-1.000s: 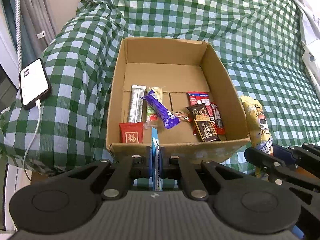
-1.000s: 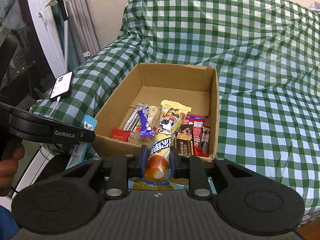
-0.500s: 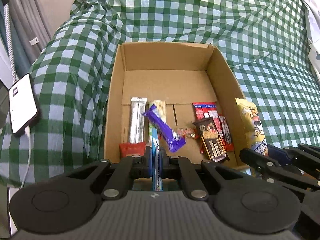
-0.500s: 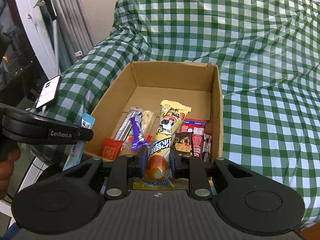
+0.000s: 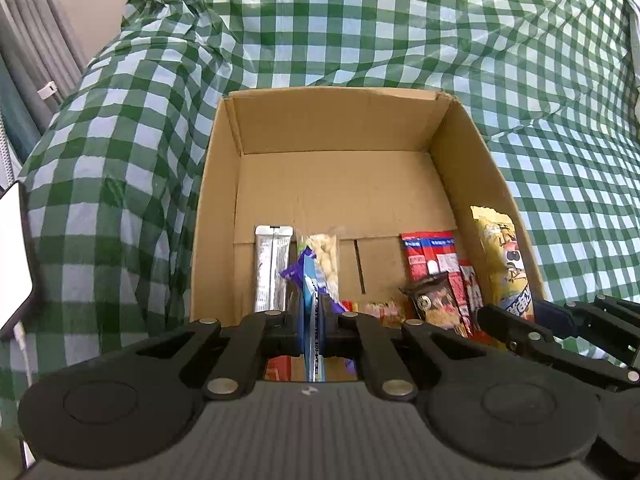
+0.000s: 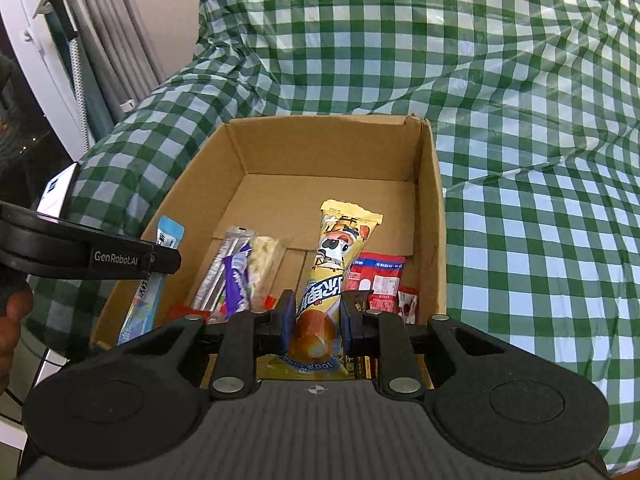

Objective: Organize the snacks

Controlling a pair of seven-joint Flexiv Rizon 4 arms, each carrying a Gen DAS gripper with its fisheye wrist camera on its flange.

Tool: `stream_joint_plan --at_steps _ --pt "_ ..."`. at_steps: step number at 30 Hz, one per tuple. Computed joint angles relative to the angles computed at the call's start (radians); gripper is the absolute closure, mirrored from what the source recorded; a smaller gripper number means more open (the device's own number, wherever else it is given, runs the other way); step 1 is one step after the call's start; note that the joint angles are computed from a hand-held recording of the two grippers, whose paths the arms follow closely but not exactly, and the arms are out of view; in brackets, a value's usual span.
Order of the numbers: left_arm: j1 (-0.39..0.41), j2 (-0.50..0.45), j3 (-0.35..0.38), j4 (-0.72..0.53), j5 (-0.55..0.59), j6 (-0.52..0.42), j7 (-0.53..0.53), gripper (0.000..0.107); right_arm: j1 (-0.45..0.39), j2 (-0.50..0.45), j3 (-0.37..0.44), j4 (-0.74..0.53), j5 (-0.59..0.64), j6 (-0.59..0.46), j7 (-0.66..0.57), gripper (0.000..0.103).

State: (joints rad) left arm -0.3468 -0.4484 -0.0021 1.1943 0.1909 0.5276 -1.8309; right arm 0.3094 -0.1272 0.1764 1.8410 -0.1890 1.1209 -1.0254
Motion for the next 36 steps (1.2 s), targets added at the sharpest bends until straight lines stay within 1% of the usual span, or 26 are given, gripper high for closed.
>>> stream_joint_plan --at_steps 8,14,17,18,19,20,21,22,23,24,27,28,31,36 --pt "0.001 -0.086 0.008 -0.092 -0.001 -0.029 0.015 0.100 -0.003 -0.073 -0.012 -0.056 0.007 -0.015 -0.019 0.079" --pt "-0.004 -0.133 0.020 -0.146 -0.003 -0.055 0.024 0.100 -0.004 -0.107 -0.017 -0.086 0.010 -0.029 -0.025 0.079" --pt "-0.009 -0.148 0.027 -0.166 0.004 -0.062 0.025 0.097 -0.004 -0.118 -0.019 -0.094 0.010 -0.035 -0.022 0.079" --pt "-0.013 -0.155 0.032 -0.176 0.012 -0.062 0.021 0.083 -0.005 -0.120 -0.019 -0.096 0.012 -0.034 -0.023 0.078" --pt "-0.016 -0.155 0.035 -0.180 0.017 -0.066 0.021 0.064 -0.007 -0.123 -0.018 -0.099 0.018 -0.032 -0.026 0.077" --pt "-0.016 -0.157 0.036 -0.189 0.017 -0.079 0.023 0.017 -0.007 -0.124 -0.020 -0.100 0.019 -0.027 -0.020 0.073" --pt "-0.015 -0.151 0.037 -0.185 0.015 -0.075 0.018 0.006 -0.008 -0.125 -0.021 -0.104 0.023 -0.027 -0.014 0.053" --pt "-0.013 -0.128 0.037 -0.148 0.016 -0.030 0.007 0.004 -0.004 -0.124 -0.028 -0.105 0.013 -0.031 0.006 0.026" --pt "-0.014 -0.107 0.040 -0.117 0.022 0.003 -0.002 0.004 0.006 -0.117 -0.040 -0.095 -0.016 -0.030 0.041 0.018" --pt "-0.017 -0.094 0.042 -0.103 0.032 0.013 -0.004 0.004 0.012 -0.109 -0.049 -0.084 -0.044 -0.026 0.071 0.013" --pt "-0.033 -0.065 0.049 -0.089 0.069 -0.027 0.001 0.004 0.001 -0.084 -0.032 -0.063 -0.042 -0.027 0.055 0.011" --pt "-0.037 -0.050 0.047 -0.074 0.077 -0.032 0.002 0.004 0.003 -0.072 -0.033 -0.051 -0.054 -0.034 0.070 0.010" --pt "-0.040 0.011 0.039 -0.005 0.092 -0.022 -0.006 0.004 0.004 -0.027 -0.023 -0.008 -0.066 -0.038 0.099 0.010" --pt "-0.038 0.130 0.018 0.130 0.110 0.012 -0.049 0.004 0.008 0.069 -0.002 0.090 -0.117 -0.023 0.178 0.007"
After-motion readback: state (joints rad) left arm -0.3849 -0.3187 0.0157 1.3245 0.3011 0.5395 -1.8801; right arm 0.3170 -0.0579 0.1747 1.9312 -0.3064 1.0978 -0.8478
